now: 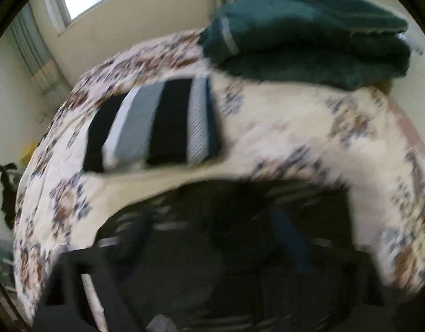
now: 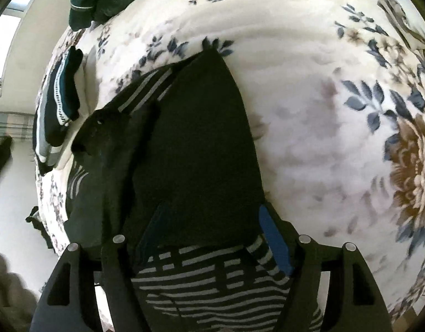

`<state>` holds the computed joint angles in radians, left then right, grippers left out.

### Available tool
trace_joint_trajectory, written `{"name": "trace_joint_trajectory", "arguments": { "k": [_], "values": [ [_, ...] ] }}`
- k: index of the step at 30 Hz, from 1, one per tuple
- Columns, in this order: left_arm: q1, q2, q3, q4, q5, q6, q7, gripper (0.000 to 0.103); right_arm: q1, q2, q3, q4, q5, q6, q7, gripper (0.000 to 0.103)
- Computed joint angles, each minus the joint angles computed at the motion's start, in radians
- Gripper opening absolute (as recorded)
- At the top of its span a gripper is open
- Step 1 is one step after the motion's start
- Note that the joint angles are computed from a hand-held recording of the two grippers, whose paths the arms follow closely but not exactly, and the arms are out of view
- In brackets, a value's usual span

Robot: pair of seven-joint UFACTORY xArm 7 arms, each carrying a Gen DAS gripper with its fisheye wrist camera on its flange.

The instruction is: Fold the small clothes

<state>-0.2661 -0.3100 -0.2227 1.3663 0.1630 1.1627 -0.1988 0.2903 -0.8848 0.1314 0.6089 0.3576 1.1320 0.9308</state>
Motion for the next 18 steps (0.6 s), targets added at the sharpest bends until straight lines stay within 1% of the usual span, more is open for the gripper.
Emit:
{"name": "trace_joint_trajectory", "arguments": {
  "k": [1,3,4,8,10,12,14,15,17,18],
  "values": [
    [0.016,-0.059,0.026,-0.072,0.017,0.01,0.02,0.094,0.011,0.009,-0.005,0.008,0.013,-0.014,-0.013,0.073],
    [0.053,-0.148,0.058,-0.174,0.044,0.047,0.051,0.094,0.035,0.035,-0.011,0.029,0.038,-0.046,-0.045,0.073],
    [0.086,-0.214,0.075,-0.247,0.081,0.068,0.064,0.094,0.051,0.07,-0.011,0.048,0.056,-0.075,-0.068,0.073],
    [0.216,-0.401,0.113,-0.453,0.184,0.149,0.083,0.094,0.099,0.255,-0.011,0.13,0.124,-0.201,-0.15,0.073],
    [0.279,-0.486,0.13,-0.546,0.228,0.203,0.091,0.094,0.097,0.361,-0.003,0.176,0.129,-0.24,-0.155,0.073],
    [0.316,-0.538,0.145,-0.61,0.236,0.247,0.106,0.094,0.067,0.465,0.013,0.227,0.088,-0.249,-0.113,0.073],
    [0.343,-0.589,0.155,-0.669,0.236,0.284,0.115,0.094,0.046,0.552,0.012,0.27,0.07,-0.254,-0.071,0.073],
    [0.352,-0.604,0.159,-0.684,0.232,0.293,0.117,0.094,0.042,0.585,0.011,0.282,0.072,-0.27,-0.062,0.073],
    [0.364,-0.629,0.165,-0.71,0.211,0.311,0.113,0.094,0.048,0.677,0.001,0.327,0.105,-0.283,-0.085,0.073],
    [0.37,-0.635,0.166,-0.717,0.211,0.308,0.112,0.094,0.049,0.697,0.007,0.335,0.104,-0.302,-0.089,0.059]
  ]
}}
